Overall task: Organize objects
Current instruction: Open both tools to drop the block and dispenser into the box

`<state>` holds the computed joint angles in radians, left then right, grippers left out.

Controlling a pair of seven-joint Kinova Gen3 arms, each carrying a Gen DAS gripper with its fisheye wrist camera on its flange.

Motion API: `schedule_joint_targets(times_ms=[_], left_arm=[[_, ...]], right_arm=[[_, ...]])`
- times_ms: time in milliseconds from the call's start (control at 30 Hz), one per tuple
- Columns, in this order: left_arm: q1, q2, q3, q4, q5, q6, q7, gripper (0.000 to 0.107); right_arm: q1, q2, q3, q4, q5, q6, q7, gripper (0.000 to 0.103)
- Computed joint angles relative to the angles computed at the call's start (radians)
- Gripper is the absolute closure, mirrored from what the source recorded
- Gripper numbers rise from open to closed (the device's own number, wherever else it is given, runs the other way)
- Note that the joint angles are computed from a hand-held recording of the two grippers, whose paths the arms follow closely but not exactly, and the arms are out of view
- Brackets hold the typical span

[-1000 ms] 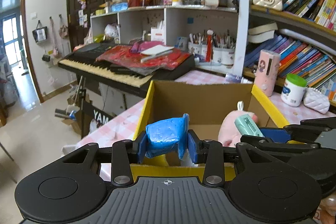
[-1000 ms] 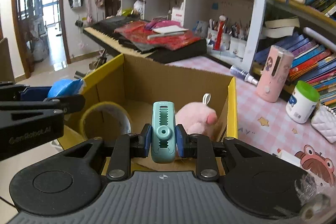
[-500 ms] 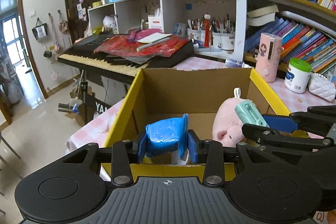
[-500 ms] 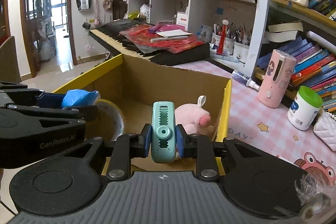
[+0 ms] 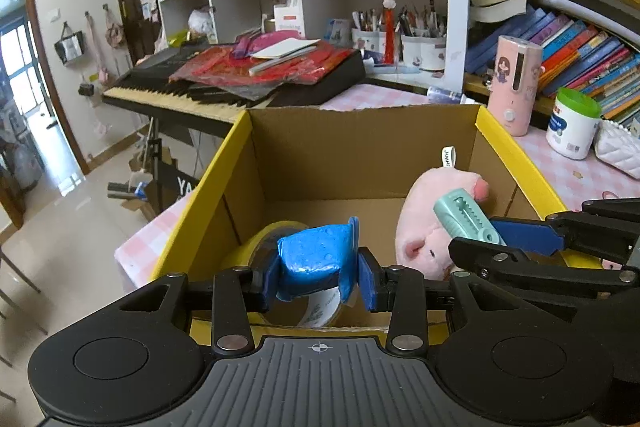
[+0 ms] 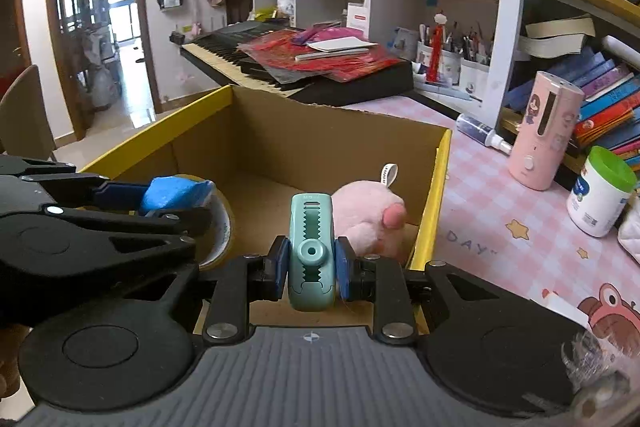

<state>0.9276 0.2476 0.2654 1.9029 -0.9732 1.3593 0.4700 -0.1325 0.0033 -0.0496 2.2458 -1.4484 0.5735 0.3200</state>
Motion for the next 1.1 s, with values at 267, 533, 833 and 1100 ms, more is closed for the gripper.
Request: schedule_joint_targets(times_ms=[267,533,833,1100], left_arm=[[-0.001,-0.001,-0.001,0.003,0.003,-0.007,0.013,0.069],[0.022,0.000,0.009,0.009,-0.010,0.028,0.044,0.060],[0.095,-0.002,0.036,0.047,-0.041,0.132,0.182,0.027],[0.163,0.000,0.070,0.079,-0.080,0.258,0.306,0.015]], right_arm=[[0.003,0.005,0.001,-0.001,-0.004,0.008,0.012,0.080],[-0.008,-0.007,-0.006,0.000,0.018,-0.023,-0.029,0.080],[-0.050,-0.040,-0.022,0.009,0.055,-0.118,-0.140,0.079],[-0.095,-0.079,-0.021,0.034,-0.083,-0.182,-0.107,0.047]])
